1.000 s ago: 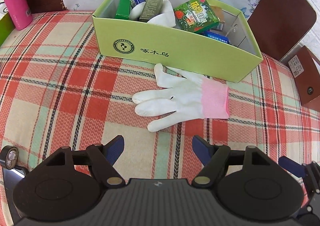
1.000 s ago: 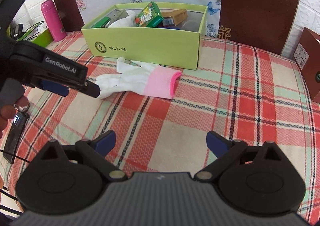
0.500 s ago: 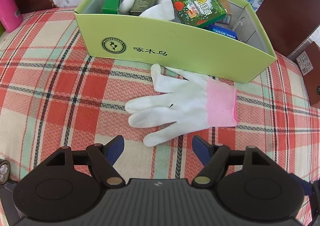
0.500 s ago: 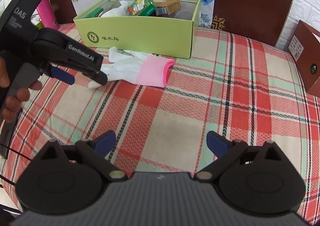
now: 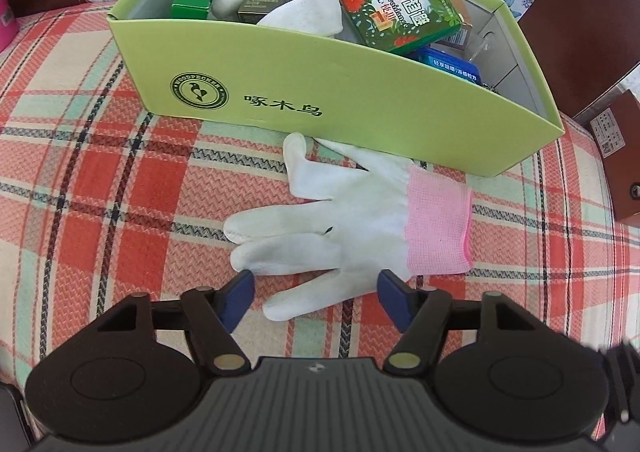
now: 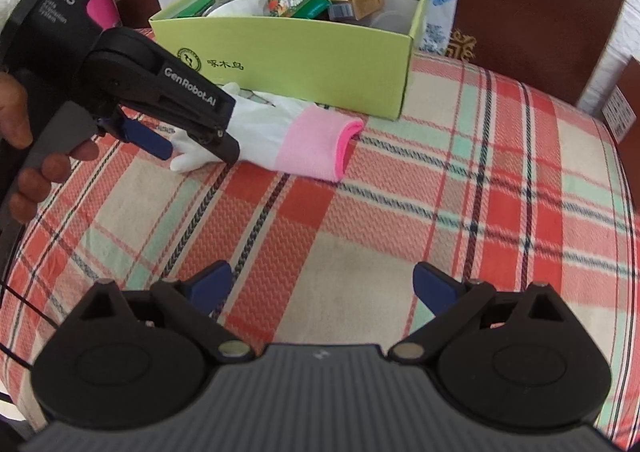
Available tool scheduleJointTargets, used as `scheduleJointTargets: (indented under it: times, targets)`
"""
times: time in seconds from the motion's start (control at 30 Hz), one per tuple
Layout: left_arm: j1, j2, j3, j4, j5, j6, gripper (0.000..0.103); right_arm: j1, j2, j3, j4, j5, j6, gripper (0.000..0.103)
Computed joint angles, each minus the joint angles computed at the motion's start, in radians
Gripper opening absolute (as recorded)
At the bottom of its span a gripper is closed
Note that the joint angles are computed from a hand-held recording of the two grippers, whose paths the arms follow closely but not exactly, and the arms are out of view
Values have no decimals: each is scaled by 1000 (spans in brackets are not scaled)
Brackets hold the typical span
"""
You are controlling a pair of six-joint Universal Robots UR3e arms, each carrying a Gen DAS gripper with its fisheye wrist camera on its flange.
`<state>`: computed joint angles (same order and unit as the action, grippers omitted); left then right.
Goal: Organize objects
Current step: 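Move both grippers toward the white glove with the pink cuff, then grasp the white glove with both grippers, the right at the pink cuff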
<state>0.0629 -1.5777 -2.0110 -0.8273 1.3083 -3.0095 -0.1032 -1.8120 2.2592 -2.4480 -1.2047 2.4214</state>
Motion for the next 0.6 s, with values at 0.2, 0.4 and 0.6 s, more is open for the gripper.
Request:
scheduleJointTargets:
  times: [0.2,0.4,0.6]
  targets:
    - [-3,-38,33,-8,9,2,52,72,223,-97,-166,17,-25,97]
    - [37,-42,49,-42,-48,43,6,141,438,-263,-225,25,-77,97]
    - [66,8,34,-91,-107,80,3,192,596,-462,-129,4,-44,62]
